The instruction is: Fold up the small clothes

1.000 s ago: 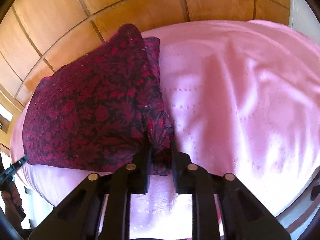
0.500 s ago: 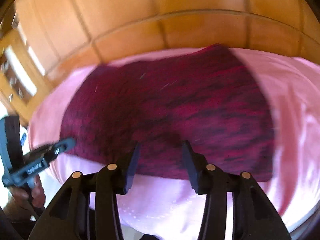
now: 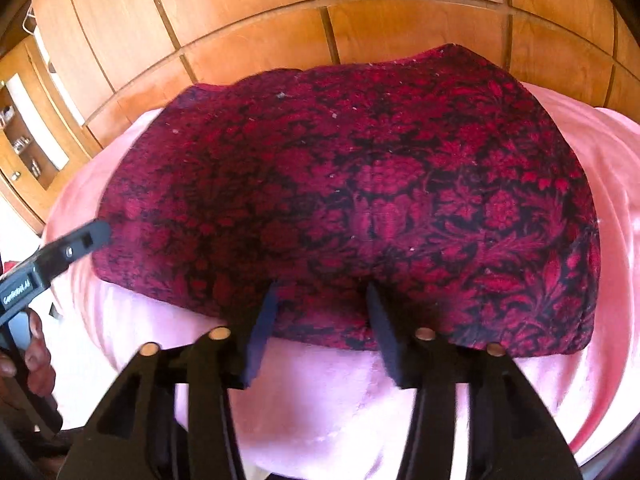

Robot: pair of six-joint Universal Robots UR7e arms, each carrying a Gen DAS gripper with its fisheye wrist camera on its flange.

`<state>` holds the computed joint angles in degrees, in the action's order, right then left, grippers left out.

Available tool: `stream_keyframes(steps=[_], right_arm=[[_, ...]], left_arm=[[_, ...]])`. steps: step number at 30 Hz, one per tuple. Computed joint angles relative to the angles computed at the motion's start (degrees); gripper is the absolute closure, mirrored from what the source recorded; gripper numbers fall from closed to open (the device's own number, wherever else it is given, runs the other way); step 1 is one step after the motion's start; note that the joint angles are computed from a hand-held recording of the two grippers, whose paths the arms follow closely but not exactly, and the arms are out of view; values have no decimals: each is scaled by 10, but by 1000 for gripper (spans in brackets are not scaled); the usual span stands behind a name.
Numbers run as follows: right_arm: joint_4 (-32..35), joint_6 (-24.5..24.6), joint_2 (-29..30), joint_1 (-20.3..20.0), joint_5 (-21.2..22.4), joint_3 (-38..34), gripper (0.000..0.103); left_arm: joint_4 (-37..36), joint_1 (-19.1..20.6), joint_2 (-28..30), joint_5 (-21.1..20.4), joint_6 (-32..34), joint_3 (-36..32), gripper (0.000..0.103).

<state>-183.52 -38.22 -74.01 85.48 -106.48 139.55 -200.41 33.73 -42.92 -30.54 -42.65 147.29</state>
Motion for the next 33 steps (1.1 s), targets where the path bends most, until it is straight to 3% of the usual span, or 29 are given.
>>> stream_keyframes(steps=[7, 11, 20, 24, 28, 33], right_arm=[[40, 28, -61, 25, 13, -3, 37], [8, 41, -36, 36, -9, -31, 33], [-2, 82, -3, 19, -37, -75, 33], [1, 71, -7, 8, -38, -75, 31], [-9, 60, -1, 8, -40, -73, 26], [-14, 61, 4, 9, -42, -74, 23]], left_arm=[[65, -8, -40, 55, -18, 8, 50], [74, 2, -46, 63, -14, 4, 50], [85, 26, -69, 66, 6, -1, 50], [81, 42, -74, 63, 29, -8, 50], [30, 77, -85, 34, 82, -17, 50], [-39, 178, -143, -115, 138, -42, 50]])
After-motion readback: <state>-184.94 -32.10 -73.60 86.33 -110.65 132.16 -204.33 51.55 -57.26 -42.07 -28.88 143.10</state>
